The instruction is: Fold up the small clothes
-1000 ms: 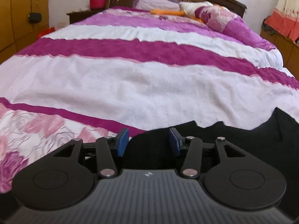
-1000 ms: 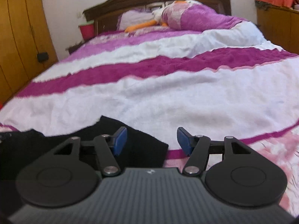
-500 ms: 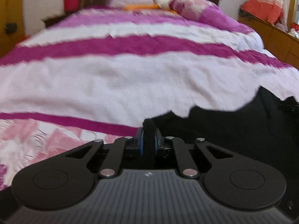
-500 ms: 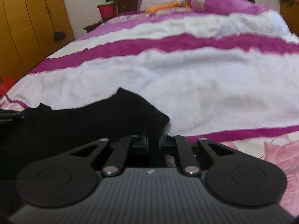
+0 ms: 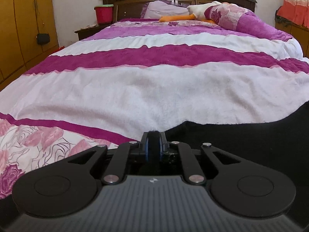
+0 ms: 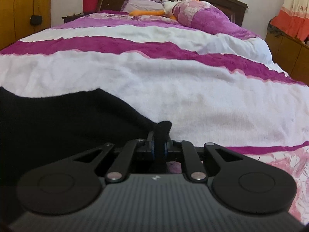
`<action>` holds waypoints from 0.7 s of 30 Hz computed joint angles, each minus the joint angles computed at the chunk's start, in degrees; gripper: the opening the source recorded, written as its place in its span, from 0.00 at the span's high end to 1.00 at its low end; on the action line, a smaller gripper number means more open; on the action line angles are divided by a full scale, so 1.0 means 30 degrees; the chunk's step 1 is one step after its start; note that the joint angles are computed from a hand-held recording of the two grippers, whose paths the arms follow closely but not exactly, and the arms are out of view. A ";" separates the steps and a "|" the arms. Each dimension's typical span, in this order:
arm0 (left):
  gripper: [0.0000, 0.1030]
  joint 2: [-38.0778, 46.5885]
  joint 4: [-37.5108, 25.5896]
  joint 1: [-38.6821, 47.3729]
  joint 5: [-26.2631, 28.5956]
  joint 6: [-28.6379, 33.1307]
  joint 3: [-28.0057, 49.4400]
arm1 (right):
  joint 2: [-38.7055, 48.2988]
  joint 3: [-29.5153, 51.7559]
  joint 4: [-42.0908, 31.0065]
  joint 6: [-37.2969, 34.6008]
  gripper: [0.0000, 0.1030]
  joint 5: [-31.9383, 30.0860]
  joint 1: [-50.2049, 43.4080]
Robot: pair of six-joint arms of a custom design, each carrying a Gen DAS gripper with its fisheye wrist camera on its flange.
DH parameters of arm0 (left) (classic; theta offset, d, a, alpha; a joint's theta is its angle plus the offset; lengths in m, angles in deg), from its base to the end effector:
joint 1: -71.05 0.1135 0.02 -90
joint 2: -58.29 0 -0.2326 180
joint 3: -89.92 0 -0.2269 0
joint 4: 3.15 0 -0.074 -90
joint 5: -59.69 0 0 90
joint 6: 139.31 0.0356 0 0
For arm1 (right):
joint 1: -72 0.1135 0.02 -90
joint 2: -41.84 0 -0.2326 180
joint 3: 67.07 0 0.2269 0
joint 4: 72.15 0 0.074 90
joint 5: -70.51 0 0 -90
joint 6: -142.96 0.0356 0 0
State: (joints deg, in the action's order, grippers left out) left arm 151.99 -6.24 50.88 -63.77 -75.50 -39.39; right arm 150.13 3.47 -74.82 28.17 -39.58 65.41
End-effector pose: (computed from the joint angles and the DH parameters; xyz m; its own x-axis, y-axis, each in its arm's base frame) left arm 0.2629 -0.0757 0.1161 -0.5755 -0.1809 -0.7976 -0.3624 0.9307 0.0505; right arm 0.3533 -0.0285 0.1258 -0.5210 -0.3362 -0.7845 -0.4081 0.9054 -0.1170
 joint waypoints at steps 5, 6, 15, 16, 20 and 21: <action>0.80 -0.2324 -0.1858 -0.0447 -0.0339 -0.0945 -0.0296 | -0.2040 -0.0604 -0.1396 0.1183 0.65 -0.1347 -0.1088; 0.79 -0.3052 -0.2550 -0.0661 -0.0496 -0.1244 -0.0382 | -0.2472 -0.0738 -0.1703 0.1221 0.65 -0.1802 -0.1410; 0.60 -0.9788 -1.0553 -0.5119 -0.3139 -0.4771 -0.0349 | -0.6366 -0.1353 -0.7039 -0.1072 0.65 -0.6414 -0.5103; 0.59 -1.0108 -1.1461 -0.5905 -0.3589 -0.5435 -0.0189 | -0.6635 -0.1393 -0.7635 -0.1400 0.65 -0.6773 -0.5424; 0.56 -1.0362 -1.4580 -0.8916 -0.4436 -0.8960 0.0383 | -0.7511 -0.1370 -1.0636 -0.3226 0.65 -0.8293 -0.6713; 0.56 -1.0104 -1.5083 -0.9554 -0.4528 -0.9829 0.0502 | -0.7679 -0.1375 -1.1337 -0.3747 0.65 -0.8510 -0.6902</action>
